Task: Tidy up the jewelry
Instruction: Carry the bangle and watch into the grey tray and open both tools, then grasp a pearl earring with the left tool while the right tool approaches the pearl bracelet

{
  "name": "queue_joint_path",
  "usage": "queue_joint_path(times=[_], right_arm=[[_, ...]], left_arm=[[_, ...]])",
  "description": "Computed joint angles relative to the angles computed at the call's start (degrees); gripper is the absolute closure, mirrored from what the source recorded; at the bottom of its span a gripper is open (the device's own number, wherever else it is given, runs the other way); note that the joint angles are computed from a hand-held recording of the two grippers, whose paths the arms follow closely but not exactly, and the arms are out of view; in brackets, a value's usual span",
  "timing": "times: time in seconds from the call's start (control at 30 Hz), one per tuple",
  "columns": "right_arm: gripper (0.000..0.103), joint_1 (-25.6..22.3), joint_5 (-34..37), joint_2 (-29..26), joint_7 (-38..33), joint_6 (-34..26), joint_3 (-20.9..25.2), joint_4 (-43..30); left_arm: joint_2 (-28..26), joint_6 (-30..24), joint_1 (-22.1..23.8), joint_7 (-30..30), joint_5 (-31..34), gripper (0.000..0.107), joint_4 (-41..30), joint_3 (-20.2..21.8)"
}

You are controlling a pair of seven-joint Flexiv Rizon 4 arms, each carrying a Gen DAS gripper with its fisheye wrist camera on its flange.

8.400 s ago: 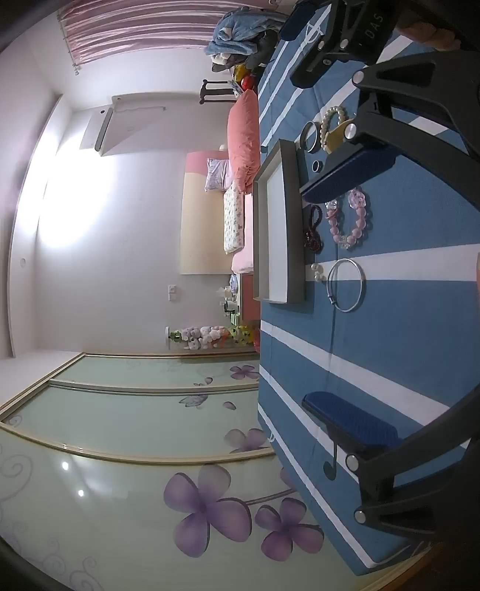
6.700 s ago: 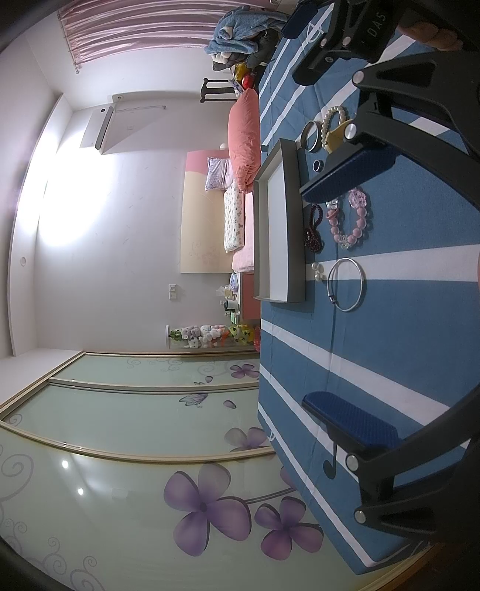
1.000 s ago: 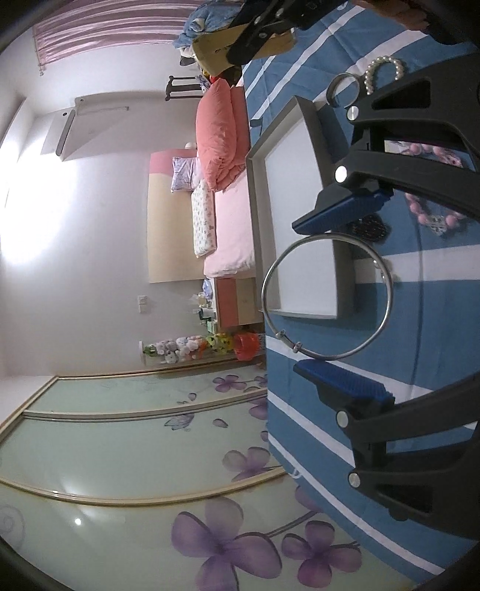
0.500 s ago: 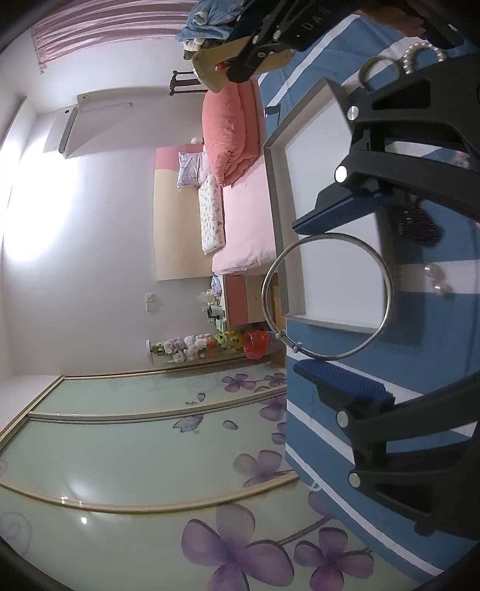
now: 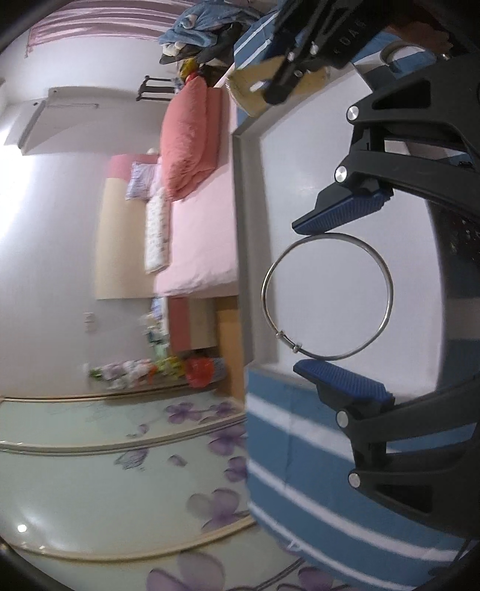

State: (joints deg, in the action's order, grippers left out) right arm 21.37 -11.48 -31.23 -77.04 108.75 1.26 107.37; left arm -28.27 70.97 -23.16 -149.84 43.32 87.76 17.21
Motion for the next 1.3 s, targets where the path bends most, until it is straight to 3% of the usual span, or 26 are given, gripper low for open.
queue_joint_path(times=[0.13, 0.27, 0.33, 0.53, 0.67, 0.8, 1.0, 1.1, 1.3], right_arm=[[0.061, -8.3, -4.4, -1.7, 2.4, -7.2, 9.2, -2.9], [0.054, -11.7, -5.3, -2.3, 2.4, -8.8, 13.4, -3.4], [0.047, -10.8, -5.0, -1.8, 2.4, -7.4, 12.3, -2.8], [0.046, -10.0, -5.3, 0.3, 2.5, -3.3, 10.6, -1.1], [0.046, -10.5, -5.3, 2.6, 3.4, -0.1, 10.2, 1.5], [0.046, -11.8, -6.3, 5.7, 4.5, 3.5, 10.6, 5.9], [0.046, -10.3, -6.2, 11.0, 3.5, 8.0, 8.5, 14.5], [0.046, -9.5, -5.3, 12.9, 2.6, 8.9, 7.6, 18.1], [0.046, -12.0, -7.1, 14.1, 5.5, 9.1, 8.9, 22.1]], left_arm=[[-1.5, 0.6, 3.6, 5.4, -5.6, 0.039, 0.3, -3.0], [-2.7, 1.9, 5.3, 9.4, -10.7, 0.038, 1.0, -3.9], [-3.1, 2.6, 5.2, 10.8, -12.7, 0.038, 1.2, -3.5], [-1.8, 4.7, 2.8, 10.6, -14.1, 0.035, 2.7, 0.3], [2.1, 5.6, -1.1, 5.7, -9.6, 0.035, 5.9, 4.7], [7.0, 3.5, -2.5, 2.4, -4.0, 0.035, 9.9, 5.2], [13.3, 1.5, -0.7, 1.9, -0.2, 0.037, 17.3, 1.5], [14.4, 0.8, 1.5, 4.3, -0.9, 0.045, 19.9, -1.8], [13.9, -0.8, 5.8, 9.7, -3.5, 0.059, 22.8, -8.2]])
